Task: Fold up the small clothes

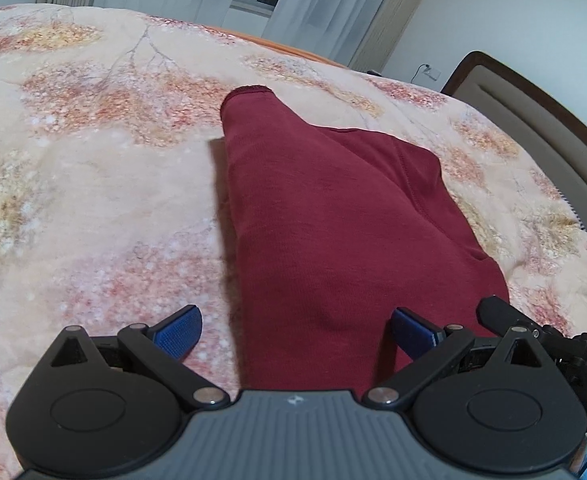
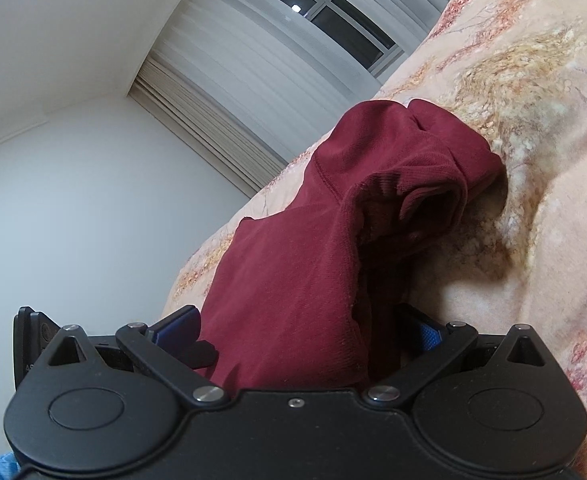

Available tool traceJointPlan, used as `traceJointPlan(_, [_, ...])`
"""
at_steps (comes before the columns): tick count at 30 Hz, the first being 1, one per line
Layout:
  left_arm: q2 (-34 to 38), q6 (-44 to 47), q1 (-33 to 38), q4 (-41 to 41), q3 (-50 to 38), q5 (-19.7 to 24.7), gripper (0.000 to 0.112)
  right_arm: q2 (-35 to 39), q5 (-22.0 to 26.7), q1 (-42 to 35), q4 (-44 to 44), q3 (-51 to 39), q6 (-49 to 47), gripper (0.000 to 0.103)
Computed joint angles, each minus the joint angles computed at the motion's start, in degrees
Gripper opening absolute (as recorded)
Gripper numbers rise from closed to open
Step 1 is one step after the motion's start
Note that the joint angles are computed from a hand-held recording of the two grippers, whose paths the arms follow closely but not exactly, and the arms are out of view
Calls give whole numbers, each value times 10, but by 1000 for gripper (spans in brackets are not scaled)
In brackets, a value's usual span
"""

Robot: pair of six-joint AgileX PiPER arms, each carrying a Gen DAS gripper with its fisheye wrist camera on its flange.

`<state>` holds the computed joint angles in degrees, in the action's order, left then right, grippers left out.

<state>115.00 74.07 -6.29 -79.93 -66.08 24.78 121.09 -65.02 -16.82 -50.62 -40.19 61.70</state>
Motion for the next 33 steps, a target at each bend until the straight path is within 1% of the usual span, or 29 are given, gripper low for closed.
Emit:
traceJointPlan(2, [-1, -2, 3, 10, 0, 1, 103, 2, -2, 0, 0, 0, 2, 102])
traceJointPlan(4, [0, 9, 10, 9, -1, 12, 103, 2, 1, -7, -17, -10, 28, 102])
traceJointPlan(7, [5, 17, 23, 9, -8, 34, 103, 6, 2, -29, -60, -38, 119, 102])
traceJointPlan(9, [11, 0, 28, 20, -21, 43, 103, 17, -20, -42, -51, -43, 170, 102])
traceJointPlan(10, [14, -17, 28, 31, -29, 42, 103, 23, -31, -46, -42, -43, 193, 99])
traceJointPlan(11, [17, -40, 27, 45, -38, 39, 103, 24, -32, -48, -31, -41, 211, 96])
traceJointPlan(12, [22, -65, 27, 61, -49, 39, 103, 22, -23, -48, -25, -41, 227, 88])
traceJointPlan(13, [26, -86, 27, 75, -59, 41, 103, 19, -9, -48, -22, -41, 239, 78])
traceJointPlan(14, [31, -105, 26, 85, -69, 44, 103, 13, 12, -46, -20, -40, 247, 73])
traceJointPlan(16, [38, -132, 27, 99, -83, 51, 103, 4, 43, -41, -16, -36, 244, 57])
traceJointPlan(18, [41, -158, 27, 111, -94, 59, 102, -2, 59, -36, -9, -30, 236, 50])
traceJointPlan(21, [39, -174, 25, 109, -96, 58, 102, -9, 70, -25, 15, -18, 211, 45])
traceJointPlan(23, [40, -200, 21, 131, -105, 60, 102, -17, 83, -9, 40, -8, 180, 44])
traceJointPlan(27, [51, -222, 17, 166, -126, 70, 101, -16, 88, 20, 92, 1, 124, 43])
traceJointPlan(30, [61, -239, 15, 198, -145, 80, 98, -6, 69, 33, 125, 9, 84, 43])
traceJointPlan(33, [67, -228, 17, 200, -154, 90, 95, -7, 61, 47, 156, 21, 50, 43])
